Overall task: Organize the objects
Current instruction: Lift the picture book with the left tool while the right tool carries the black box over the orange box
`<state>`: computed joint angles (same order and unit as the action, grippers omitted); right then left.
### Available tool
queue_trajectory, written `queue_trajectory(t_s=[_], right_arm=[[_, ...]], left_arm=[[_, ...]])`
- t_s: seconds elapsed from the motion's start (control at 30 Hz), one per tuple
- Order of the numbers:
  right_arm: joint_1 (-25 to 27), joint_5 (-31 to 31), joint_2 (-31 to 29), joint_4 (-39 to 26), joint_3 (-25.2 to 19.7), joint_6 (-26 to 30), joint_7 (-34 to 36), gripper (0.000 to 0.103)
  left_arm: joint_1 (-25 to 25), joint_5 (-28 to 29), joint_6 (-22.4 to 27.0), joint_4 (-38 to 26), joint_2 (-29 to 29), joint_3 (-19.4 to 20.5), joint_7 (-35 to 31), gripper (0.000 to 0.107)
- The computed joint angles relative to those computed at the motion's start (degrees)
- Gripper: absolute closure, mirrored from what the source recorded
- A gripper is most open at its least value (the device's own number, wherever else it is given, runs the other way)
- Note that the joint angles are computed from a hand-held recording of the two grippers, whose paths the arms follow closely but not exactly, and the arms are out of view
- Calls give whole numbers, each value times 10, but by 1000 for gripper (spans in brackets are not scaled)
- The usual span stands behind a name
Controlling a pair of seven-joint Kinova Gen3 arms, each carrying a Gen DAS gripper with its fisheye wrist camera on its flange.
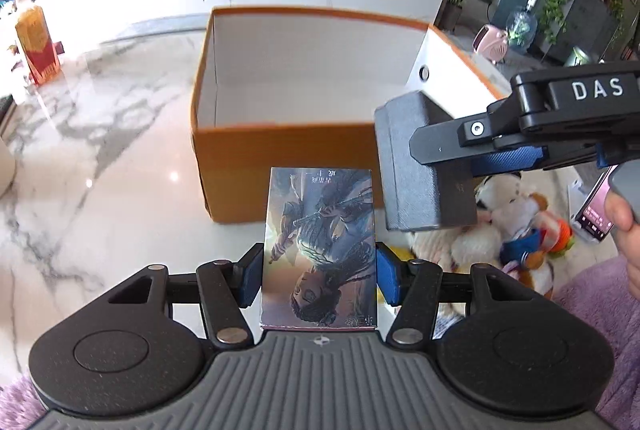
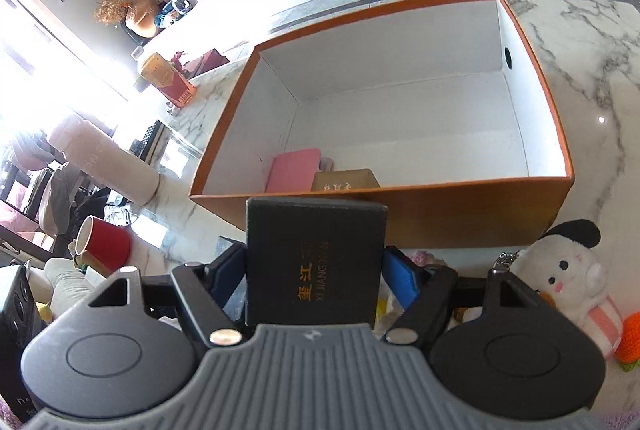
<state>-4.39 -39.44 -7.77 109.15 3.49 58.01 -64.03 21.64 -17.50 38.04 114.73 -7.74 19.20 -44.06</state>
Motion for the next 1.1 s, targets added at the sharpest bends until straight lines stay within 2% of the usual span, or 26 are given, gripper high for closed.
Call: queue_trajectory(t_s=[0.1, 0.2, 0.37, 0.57, 0.73, 0.87, 1.1], right_arm=[[1, -8, -9, -9, 5, -3, 8, 28], [2, -21, -9, -19, 15, -4, 21, 28], [4, -26, -3, -40, 16, -17, 30, 28], [16, -34, 33, -73, 16, -34, 39, 28], [32, -17, 81, -107, -1, -49, 15, 28], [40, 5, 117, -129, -22, -63, -13, 28], [48, 34, 163, -149, -49, -82, -53, 28]], left_arm=[[-6, -1, -23, 6, -11, -9, -13, 42], [-15, -12, -28, -1, -10, 5, -4, 42], [-17, -18, -41, -11, 3, -8, -24, 42], [-24, 7, -43, -45, 29, -38, -84, 42], [-26, 14, -29, -96, 80, -61, -123, 42], [-10, -3, -7, -147, 136, -80, -125, 42], [45, -16, 96, -278, 261, -125, -108, 42]])
